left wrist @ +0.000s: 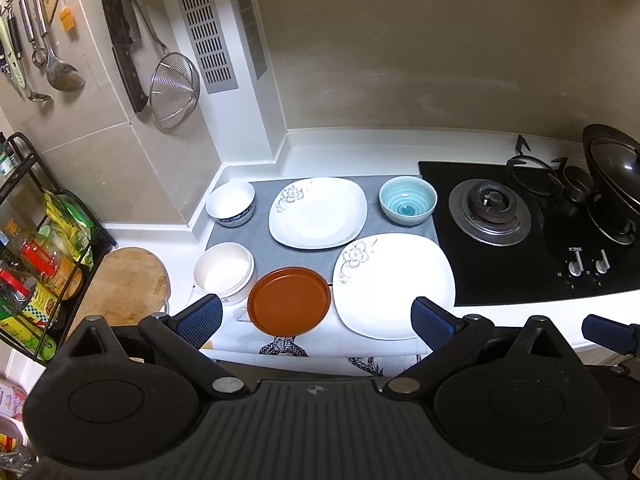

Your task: Organize plates and bowls

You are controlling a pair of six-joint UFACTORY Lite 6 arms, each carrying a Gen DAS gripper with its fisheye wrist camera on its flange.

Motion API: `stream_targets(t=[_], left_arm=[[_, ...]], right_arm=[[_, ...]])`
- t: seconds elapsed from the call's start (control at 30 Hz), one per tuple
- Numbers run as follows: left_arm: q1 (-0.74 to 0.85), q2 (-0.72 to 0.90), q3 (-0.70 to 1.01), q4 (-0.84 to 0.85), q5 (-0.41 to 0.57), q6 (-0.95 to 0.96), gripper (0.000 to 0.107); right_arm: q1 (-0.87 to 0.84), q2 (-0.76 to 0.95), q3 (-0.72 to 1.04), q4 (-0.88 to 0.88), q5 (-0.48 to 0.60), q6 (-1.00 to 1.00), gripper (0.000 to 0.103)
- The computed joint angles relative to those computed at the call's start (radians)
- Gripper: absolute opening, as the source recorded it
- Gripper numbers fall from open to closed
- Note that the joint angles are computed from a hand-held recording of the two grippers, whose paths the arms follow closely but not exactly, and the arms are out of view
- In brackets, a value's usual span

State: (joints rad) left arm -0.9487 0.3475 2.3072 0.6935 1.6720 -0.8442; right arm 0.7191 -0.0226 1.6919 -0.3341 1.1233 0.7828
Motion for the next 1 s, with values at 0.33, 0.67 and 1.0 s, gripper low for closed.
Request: stream_targets(t=[0.33,0.67,1.0], left_arm=[[-0.007,0.065,0.091,-0.004,0.057,0.016,0.101],[0.007,-0.061,-0.125,-0.026,0.007,-0.065,0.101],[0.053,-0.091,-0.234,-0.068,-0.06,-0.073,0.103]], right_arm=[[-0.019,-0.013,-0.023,0.049,-0.019,-0.042,0.103],[-0.013,0.012,-0.025,0.088,-0.039,-0.081,0.103],[-0.045,0.02,-0.082,0.135,-0.086,-0.114,0.103]])
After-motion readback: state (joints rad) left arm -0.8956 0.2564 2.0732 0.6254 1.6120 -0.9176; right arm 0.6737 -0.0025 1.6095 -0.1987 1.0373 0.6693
